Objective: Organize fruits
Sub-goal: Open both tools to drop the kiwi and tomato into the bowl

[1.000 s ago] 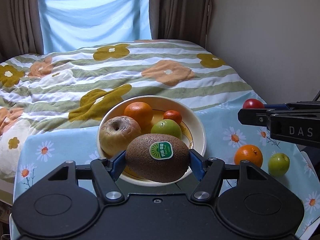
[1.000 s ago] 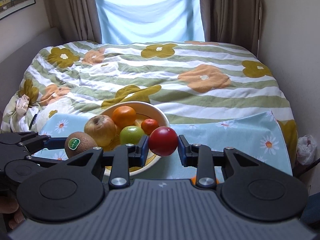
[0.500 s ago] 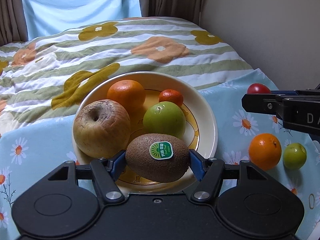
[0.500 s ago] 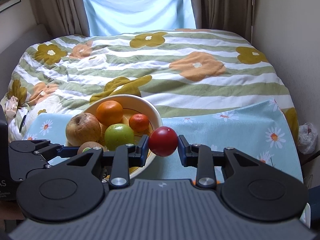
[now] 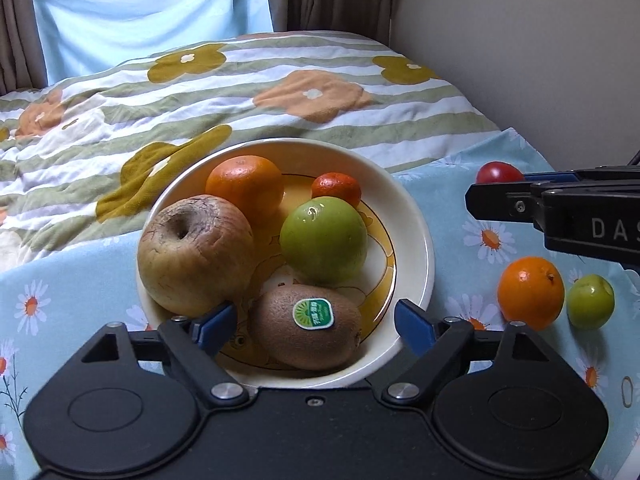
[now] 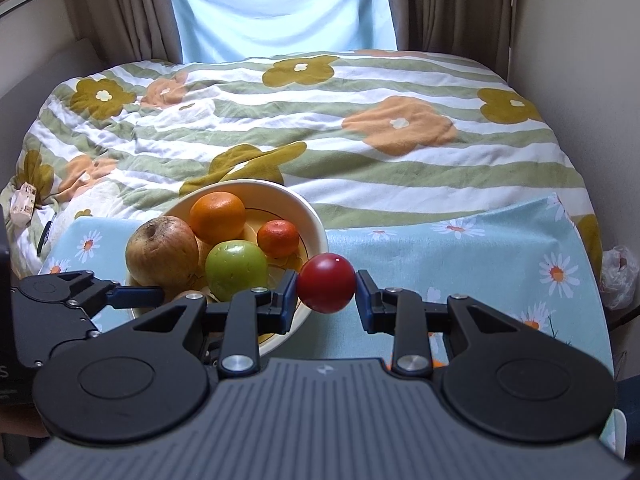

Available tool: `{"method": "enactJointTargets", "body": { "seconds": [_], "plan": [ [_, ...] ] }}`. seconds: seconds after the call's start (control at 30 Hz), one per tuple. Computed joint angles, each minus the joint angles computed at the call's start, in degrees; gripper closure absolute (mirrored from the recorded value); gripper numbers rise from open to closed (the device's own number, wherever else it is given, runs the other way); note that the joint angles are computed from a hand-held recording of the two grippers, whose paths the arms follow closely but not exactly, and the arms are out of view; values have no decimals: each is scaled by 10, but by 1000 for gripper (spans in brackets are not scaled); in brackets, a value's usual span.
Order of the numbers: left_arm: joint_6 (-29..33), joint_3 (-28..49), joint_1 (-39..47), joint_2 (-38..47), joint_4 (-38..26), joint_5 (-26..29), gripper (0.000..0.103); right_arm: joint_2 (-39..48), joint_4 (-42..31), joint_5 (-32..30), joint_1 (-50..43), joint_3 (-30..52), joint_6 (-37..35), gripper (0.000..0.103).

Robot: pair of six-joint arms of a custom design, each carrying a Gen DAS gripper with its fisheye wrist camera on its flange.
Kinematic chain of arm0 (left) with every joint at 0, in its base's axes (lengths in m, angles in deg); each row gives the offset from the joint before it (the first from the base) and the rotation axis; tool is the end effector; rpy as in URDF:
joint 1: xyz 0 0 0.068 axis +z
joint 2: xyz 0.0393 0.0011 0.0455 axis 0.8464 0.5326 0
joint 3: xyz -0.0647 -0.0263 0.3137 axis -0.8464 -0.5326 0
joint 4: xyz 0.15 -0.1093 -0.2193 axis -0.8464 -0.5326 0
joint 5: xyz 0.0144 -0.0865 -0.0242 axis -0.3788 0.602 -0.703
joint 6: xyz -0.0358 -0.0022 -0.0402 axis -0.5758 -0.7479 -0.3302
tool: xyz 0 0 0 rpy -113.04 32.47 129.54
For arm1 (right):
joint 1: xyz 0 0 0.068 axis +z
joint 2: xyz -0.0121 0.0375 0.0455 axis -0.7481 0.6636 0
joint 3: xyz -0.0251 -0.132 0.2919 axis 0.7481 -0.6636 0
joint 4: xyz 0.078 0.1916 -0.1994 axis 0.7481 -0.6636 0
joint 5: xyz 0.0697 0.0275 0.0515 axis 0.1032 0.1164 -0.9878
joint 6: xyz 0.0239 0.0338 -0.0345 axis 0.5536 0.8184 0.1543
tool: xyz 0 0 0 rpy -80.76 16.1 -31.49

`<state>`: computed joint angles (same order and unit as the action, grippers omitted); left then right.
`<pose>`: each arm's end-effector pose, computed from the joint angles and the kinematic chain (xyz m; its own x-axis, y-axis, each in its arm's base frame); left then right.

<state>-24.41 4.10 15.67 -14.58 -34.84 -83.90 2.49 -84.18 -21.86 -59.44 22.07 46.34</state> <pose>0.1673 -0.1339 0.1674 -0.8176 -0.0302 -0.5749 -0.0100 0.9992 -0.0382 0.2265 -0.0264 0.2009 -0.6812 -0.2597 -0.6845 -0.4512 0.8852 0.1131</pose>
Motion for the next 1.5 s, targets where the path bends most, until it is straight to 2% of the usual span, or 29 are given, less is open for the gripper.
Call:
{"method": "enactJointTargets", "body": {
  "seconds": [0.2,0.37,0.53,0.93,1.0,1.03,1.07,1.1,1.13,1.33,1.5],
  "plan": [
    [-30,-4,-27,-66,-61,-31,8,7,6,-9,7,8,-16,57],
    [-66,-8,-49,-126,-111,-53,7,29,31,-11,27,3,-67,57],
    [-109,-2,-91,-146,-162,-91,7,69,57,-3,60,0,-92,57],
    [-154,-12,-112,-176,-200,-99,7,119,125,0,88,-29,-148,56],
    [-161,-12,-114,-181,-203,-100,7,118,130,-9,81,-34,-151,47],
    [-164,-12,-116,-185,-205,-104,7,114,134,-12,78,-37,-150,29],
    [-167,-11,-117,-186,-208,-106,7,108,143,-13,76,-43,-148,19],
    [-170,-10,-119,-188,-211,-109,7,101,155,-18,70,-50,-147,5],
    [-172,-10,-120,-190,-213,-110,7,96,158,-25,65,-54,-147,0],
    [-179,-1,-131,-196,-230,-121,7,59,118,-24,59,-46,-132,0],
    [-205,17,-173,-200,-264,-161,7,-7,50,-38,34,-42,-135,0]
  ]
}}
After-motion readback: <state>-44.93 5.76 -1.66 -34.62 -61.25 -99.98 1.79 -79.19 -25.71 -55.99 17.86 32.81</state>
